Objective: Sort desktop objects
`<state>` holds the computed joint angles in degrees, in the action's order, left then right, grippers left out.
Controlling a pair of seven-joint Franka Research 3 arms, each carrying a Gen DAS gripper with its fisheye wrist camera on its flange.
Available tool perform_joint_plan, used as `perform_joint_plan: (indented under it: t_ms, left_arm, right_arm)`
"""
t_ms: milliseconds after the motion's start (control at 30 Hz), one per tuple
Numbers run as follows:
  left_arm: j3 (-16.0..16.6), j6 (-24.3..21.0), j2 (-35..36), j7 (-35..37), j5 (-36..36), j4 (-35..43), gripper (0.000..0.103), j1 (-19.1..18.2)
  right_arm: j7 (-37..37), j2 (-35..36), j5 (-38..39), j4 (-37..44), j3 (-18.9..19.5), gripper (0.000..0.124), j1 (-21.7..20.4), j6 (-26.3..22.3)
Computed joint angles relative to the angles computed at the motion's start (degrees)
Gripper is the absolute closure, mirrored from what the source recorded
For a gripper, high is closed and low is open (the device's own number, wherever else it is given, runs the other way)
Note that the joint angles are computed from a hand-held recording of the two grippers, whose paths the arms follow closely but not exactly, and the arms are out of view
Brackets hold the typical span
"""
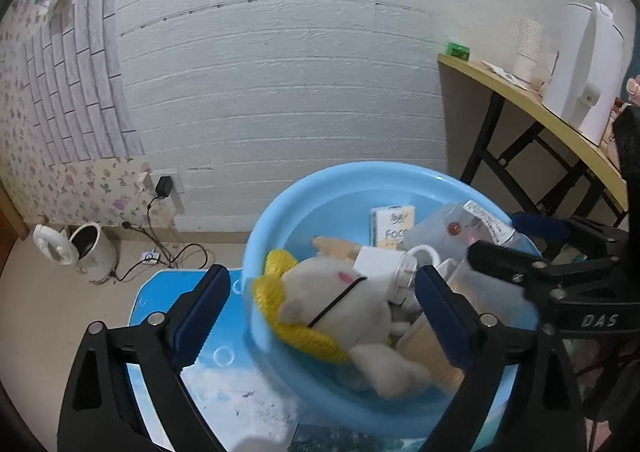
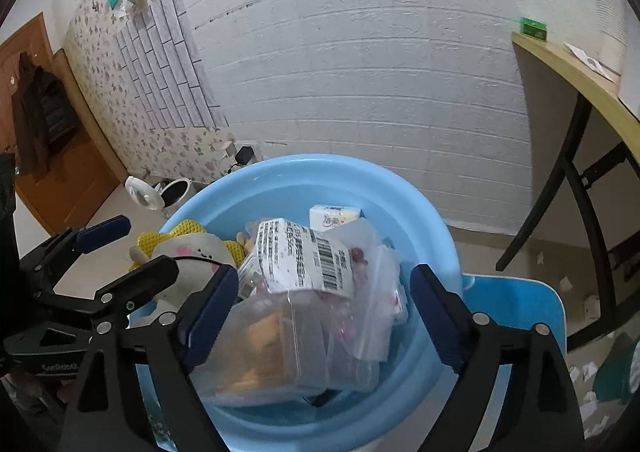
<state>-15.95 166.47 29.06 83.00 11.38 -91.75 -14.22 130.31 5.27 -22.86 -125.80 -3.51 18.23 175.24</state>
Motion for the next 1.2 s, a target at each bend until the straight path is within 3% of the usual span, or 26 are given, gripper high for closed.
perform_joint_plan:
  t_ms: [100, 300, 533, 800, 933, 1067, 1200]
  left_arm:
    - [0.1, 0.1, -1.3, -0.6, -0.3, -1.8, 0.007, 0.4]
    - [1.2, 0.9, -4.7, -2.5, 0.7, -6.0, 0.004, 0.2]
    - [2.5, 0.8, -8.7, -5.4, 2.7, -10.8, 0.002, -0.2]
    - [1.6, 0.8, -12.6, -6.3, 1.8, -16.5, 0.001, 1.0]
    - [1.2, -0.1, -14.0, -6.4, 0.8, -18.4, 0.001, 1.5]
    - [4.2, -1.6, -15.1, -11.1, 5.7, -18.5, 0.001, -1.0]
    - [3.4, -1.0, -16.4, -11.6, 5.5, -19.0, 0.001, -0.1]
  right_arm:
    - [3.8, -1.4, -3.8, -1.0, -0.6, 0.035, 0.4, -0.8]
    - [9.4, -4.1, -7.7, -2.4, 2.1, 0.034, -2.0, -4.5]
    - [9.1, -7.1, -4.9, -4.8, 6.2, 0.033, -4.8, -7.2]
    - [9.1, -9.1, -5.3, -6.4, 9.0, 0.033, -6.0, -8.3]
    - [12.5, -10.2, -9.8, -7.0, 10.5, 0.033, -7.0, -8.9]
    - [20.0, -11.0, -18.4, -6.8, 12.2, 0.033, -8.3, -10.9]
    - [23.3, -11.7, -21.6, -6.1, 12.6, 0.033, -8.1, -12.8]
